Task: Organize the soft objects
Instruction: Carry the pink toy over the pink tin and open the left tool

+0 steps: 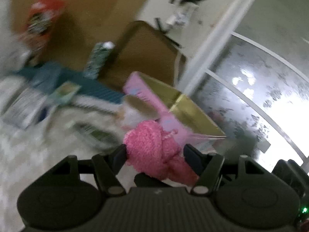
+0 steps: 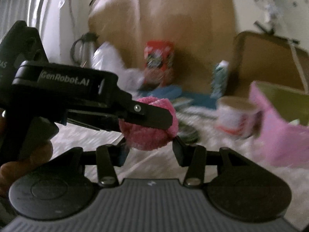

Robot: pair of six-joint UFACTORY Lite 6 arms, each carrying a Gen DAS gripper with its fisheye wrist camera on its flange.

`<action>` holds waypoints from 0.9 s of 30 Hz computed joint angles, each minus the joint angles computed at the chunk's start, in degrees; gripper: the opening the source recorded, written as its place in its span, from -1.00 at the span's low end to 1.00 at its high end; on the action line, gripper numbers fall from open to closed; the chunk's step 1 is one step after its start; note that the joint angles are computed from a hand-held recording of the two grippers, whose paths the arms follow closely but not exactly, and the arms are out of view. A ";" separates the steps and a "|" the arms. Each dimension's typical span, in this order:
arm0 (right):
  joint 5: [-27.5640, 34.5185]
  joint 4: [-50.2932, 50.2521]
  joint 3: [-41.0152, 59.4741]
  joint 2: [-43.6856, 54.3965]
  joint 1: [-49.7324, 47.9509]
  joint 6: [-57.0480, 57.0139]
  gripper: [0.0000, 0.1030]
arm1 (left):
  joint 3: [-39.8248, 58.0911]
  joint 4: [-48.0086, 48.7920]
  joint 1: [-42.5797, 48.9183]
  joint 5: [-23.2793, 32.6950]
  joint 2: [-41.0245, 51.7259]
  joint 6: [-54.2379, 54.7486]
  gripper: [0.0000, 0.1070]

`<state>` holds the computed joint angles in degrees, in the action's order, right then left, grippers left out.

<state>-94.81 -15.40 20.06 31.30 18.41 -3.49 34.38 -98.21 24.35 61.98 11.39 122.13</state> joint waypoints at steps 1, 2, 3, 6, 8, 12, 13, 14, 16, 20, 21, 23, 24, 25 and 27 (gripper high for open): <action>-1.13 -0.97 -0.75 -0.64 -2.26 -0.16 -0.01 | 0.62 -1.30 -2.91 -1.08 -0.80 -0.38 0.21; -2.14 -1.55 -1.30 -1.11 -4.17 -0.30 -0.01 | 1.66 -2.87 -6.36 -2.54 -1.34 -0.95 0.21; -2.92 -2.64 -1.67 -1.63 -6.74 -0.39 -0.01 | 3.19 -4.31 -9.89 -3.98 -1.45 -1.63 0.21; -4.42 -6.83 -1.49 -2.29 -15.94 -0.11 -0.01 | 9.90 -8.49 -20.68 -9.15 0.57 -3.40 0.21; -3.86 -9.29 -0.29 -2.60 -21.38 0.87 -0.01 | 14.84 -10.80 -26.82 -12.73 3.08 -4.75 0.23; 0.49 -12.26 4.72 -3.27 -30.89 6.04 0.00 | 28.08 -15.95 -38.20 -23.96 10.87 -6.66 0.50; 2.29 -10.74 7.31 -2.70 -31.90 7.65 0.02 | 30.81 -17.91 -40.36 -27.01 12.54 -6.14 0.50; 4.67 -7.27 10.04 -2.04 -31.54 8.45 0.06 | 32.74 -18.89 -41.76 -29.08 13.71 -6.06 0.50; 12.93 -1.01 16.90 0.05 -30.83 8.64 0.22 | 32.79 -21.34 -42.68 -30.71 13.66 -4.37 0.50; 14.62 -1.77 21.11 4.47 -34.29 11.84 0.22 | 22.52 -26.65 -40.41 -26.97 7.31 5.12 0.51; 12.89 -1.84 20.51 5.16 -34.61 12.13 0.22 | 20.06 -26.66 -39.32 -25.85 5.82 6.11 0.51; 9.38 -0.88 18.56 5.90 -34.38 12.19 0.22 | 14.58 -24.74 -35.80 -22.66 2.72 6.77 0.51; 6.69 -0.97 17.12 6.25 -34.58 12.18 0.22 | 11.59 -23.86 -33.65 -21.29 1.17 7.39 0.51; 4.66 -1.46 16.13 6.47 -34.74 12.58 0.21 | 8.79 -22.77 -31.49 -20.15 -0.42 7.46 0.51; -0.87 -2.28 12.60 6.32 -34.35 12.92 0.21 | 3.35 -19.71 -25.59 -17.81 -2.93 7.48 0.51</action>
